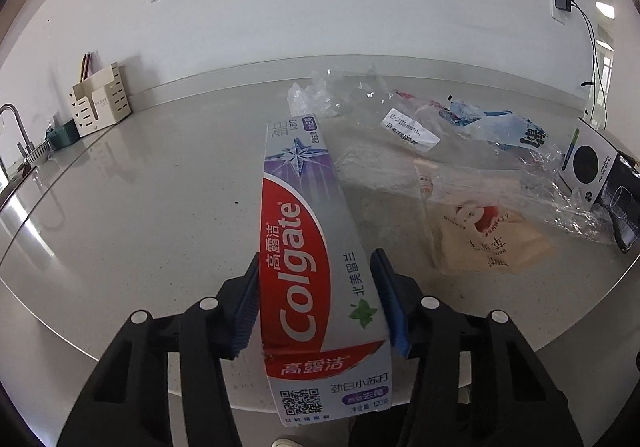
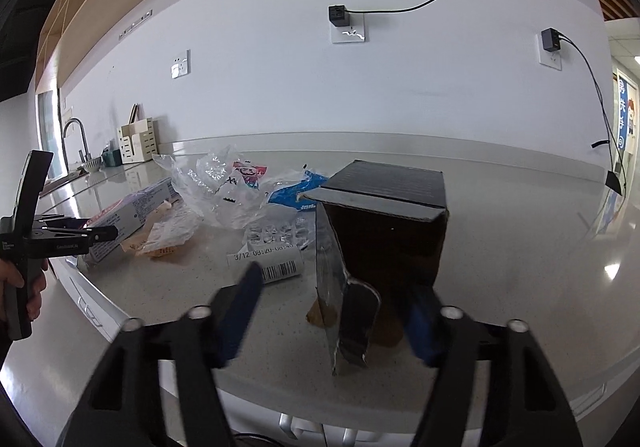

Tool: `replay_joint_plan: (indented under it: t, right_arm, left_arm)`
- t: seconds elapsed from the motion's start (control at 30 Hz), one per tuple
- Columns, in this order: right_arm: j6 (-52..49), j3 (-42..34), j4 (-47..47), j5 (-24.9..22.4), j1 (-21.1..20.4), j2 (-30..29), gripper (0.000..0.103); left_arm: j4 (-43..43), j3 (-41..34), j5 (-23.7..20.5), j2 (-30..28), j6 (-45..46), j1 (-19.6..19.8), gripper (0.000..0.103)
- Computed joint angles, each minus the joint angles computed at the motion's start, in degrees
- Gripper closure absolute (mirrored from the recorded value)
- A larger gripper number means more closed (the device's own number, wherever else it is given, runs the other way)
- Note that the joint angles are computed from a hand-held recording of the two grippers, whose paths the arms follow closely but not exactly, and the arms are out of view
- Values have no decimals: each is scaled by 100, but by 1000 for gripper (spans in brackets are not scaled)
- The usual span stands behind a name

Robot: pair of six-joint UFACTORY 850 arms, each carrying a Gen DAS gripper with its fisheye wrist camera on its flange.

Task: Collect trash
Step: 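Grasp the Colgate box with the left tool while the right tool grasps the black speaker box, then carry both boxes down over the mesh wastebasket and open both tools to drop them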

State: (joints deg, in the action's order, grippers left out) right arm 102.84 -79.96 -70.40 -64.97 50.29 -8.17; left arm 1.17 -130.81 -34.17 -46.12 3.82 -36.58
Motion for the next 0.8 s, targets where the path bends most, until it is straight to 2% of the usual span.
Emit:
replay_joint_plan:
  t: [0.03,0.1,0.33,0.43,0.8]
  right_arm:
    - [-50,-21,63,53,-27,-6,79]
    - [-97,-30,128,139,-66,-11,96]
    - [-5,-75,-79,-188,79,-52,96]
    - [22,-117,-207,-315,165,-47,96]
    - [-122,-454,-385,-533,683,-109,96]
  left_arm:
    - [71,28,39,12,-52,-7,53]
    - [54,-7,30,-18,-53,2,53]
    - [62,164,192,102,-142,30,55]
    - [358,407,360,277,-382,13,56]
    - [443,1808,1018,1264,-613,23,56]
